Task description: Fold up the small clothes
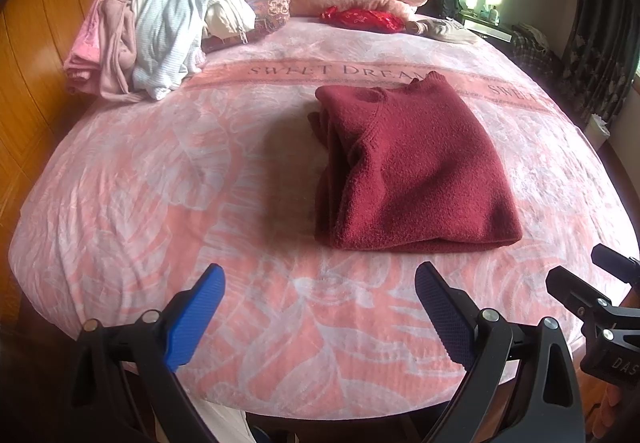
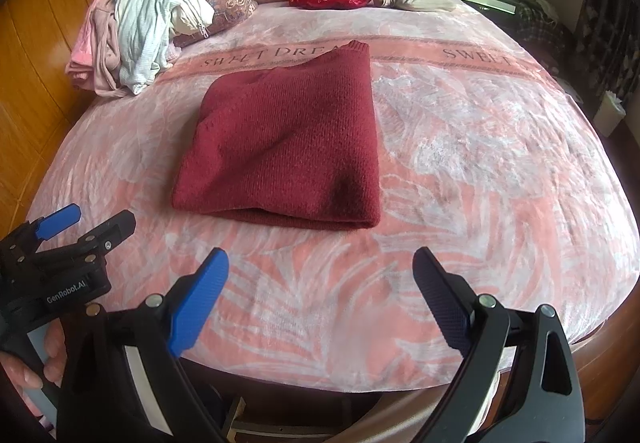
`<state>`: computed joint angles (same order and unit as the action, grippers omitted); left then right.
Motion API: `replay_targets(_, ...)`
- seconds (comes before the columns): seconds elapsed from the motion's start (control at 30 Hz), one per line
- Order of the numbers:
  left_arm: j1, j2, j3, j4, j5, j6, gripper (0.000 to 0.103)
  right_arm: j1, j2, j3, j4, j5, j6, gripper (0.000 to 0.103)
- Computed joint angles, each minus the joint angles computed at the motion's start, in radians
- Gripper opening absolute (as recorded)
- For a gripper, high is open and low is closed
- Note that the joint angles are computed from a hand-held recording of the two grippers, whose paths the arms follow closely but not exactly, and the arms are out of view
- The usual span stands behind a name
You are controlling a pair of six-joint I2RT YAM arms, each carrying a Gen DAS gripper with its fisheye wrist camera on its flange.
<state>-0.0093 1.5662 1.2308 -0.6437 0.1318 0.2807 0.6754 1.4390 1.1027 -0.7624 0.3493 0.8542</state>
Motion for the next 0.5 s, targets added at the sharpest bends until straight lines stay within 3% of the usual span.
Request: replay_targets(0.5,0.003,0.025,0.021,-0.006,0.009,0.011,0.096,-0.002,0.009,0.004,0.001,-0.004,0.001,0.093)
